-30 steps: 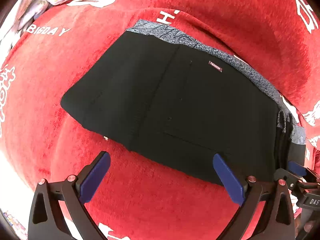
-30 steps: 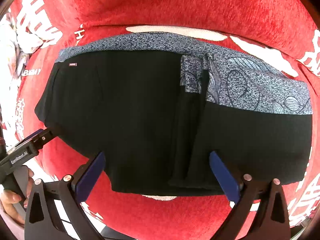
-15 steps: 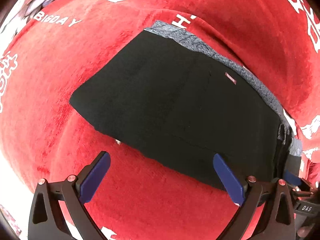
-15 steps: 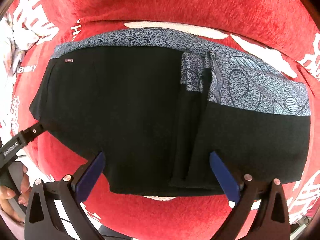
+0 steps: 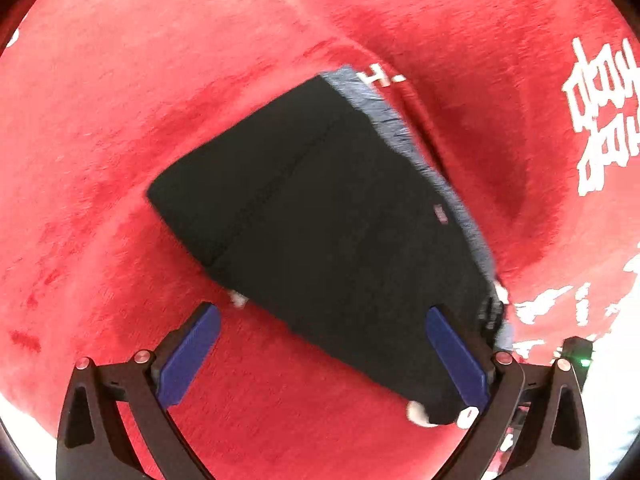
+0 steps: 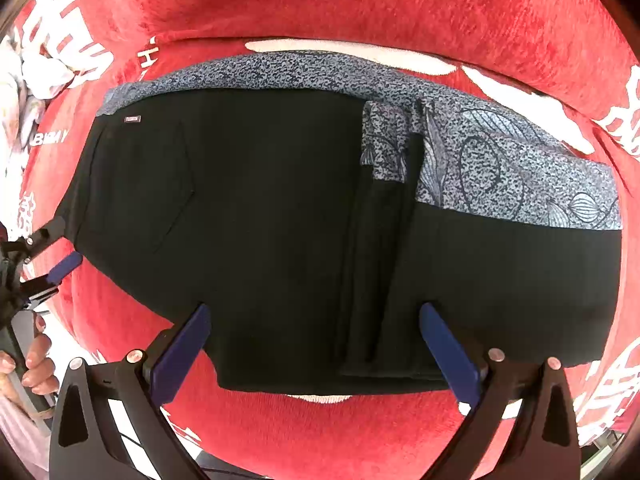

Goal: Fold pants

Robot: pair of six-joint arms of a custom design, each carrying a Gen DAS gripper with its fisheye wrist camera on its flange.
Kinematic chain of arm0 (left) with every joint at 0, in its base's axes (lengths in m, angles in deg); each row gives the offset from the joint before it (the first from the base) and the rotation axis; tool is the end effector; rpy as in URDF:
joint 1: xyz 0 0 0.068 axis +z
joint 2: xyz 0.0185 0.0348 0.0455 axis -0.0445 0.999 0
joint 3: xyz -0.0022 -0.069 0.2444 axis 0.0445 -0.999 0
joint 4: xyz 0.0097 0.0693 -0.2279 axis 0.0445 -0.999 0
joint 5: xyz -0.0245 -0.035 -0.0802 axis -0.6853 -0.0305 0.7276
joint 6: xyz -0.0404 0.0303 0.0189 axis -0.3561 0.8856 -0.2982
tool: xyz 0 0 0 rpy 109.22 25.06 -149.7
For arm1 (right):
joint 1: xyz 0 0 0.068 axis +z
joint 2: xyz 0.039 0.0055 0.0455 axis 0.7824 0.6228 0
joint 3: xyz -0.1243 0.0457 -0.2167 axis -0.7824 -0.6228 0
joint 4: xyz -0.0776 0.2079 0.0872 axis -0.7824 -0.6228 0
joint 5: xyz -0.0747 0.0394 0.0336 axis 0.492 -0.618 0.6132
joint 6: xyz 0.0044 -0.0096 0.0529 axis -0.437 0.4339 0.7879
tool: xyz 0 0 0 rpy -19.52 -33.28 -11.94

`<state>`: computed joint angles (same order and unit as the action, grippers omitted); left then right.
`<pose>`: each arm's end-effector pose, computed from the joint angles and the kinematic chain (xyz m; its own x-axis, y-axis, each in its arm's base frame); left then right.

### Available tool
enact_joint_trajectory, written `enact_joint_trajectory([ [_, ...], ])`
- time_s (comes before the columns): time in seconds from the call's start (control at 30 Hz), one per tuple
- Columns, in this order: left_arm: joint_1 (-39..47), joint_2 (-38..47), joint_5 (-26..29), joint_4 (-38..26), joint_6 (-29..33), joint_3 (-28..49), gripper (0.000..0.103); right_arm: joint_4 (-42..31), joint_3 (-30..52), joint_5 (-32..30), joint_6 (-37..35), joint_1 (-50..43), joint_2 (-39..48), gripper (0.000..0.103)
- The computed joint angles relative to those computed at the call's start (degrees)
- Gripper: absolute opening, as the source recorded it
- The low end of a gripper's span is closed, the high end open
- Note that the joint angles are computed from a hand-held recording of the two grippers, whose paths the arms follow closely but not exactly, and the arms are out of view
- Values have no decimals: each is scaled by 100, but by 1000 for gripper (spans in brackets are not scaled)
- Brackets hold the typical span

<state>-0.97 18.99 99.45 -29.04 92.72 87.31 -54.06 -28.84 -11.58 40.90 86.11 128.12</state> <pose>0.2982 -0.0122 0.1718 -0.9773 0.2080 -0.0410 0.1923 0.7880 -0.5848 0.1295 0.0951 0.2301 -0.7883 0.6088 0.0893 0.6149 0.7740 0.1508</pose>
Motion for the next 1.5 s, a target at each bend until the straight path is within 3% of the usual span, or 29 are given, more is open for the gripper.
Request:
enact_joint_trajectory([
  [0.1,-59,83,482,-118,75,22,103,17,-23,20,17,29,-24,103],
  [0.2,-292,44,391,311,-266,-160,103,24,-8,25,17,53,49,103],
  [0.3,-350,2,377,331,-535,-92,103,22,11,24,22,60,82,103],
  [0.4,-528,-264,281,206,-491,75,103,44,1,11,19,54,68,103],
  [0.53,-813,-459,207,564,-613,-14,103,64,-32,7,10,38,28,103],
  [0.63,-979,-198,-390,863,-1075,-24,101,4,2,1,-38,43,43,103],
  [0.67,-1083,-161,-749,966,-1230,-29,89,-19,45,-1,-73,32,74,103],
  [0.73,-1219,-322,-1202,1190,-1322,-119,76,-206,261,72,-241,-13,126,103],
  [0.77,-1373,-441,-1583,1299,-1324,-176,57,-363,441,182,-352,-32,155,103],
  [0.83,-1560,-627,-1965,1487,-1212,-313,48,-728,898,501,-691,-189,161,103],
  [0.93,-2264,-1453,-2993,2192,-631,-989,41,-754,1249,444,-1331,-823,63,103],
  [1.03,-3307,-2542,-4392,3444,384,-2241,40,-285,1496,-477,-2300,-2027,267,103],
  [1.1,-3642,-2967,-4879,4070,1042,-2832,40,61,1792,-1037,-2708,-2488,732,103],
  [1.27,-3785,-3283,-5060,4474,1587,-3256,40,405,3472,-2088,-3453,-2404,2847,103],
  [1.37,-3661,-3252,-4944,4386,1593,-3164,40,248,5024,-2517,-3795,-2012,4347,103],
  [1.5,-3933,-3319,-5066,4331,1312,-3242,40,-150,6376,-2697,-3937,-1638,5728,98],
])
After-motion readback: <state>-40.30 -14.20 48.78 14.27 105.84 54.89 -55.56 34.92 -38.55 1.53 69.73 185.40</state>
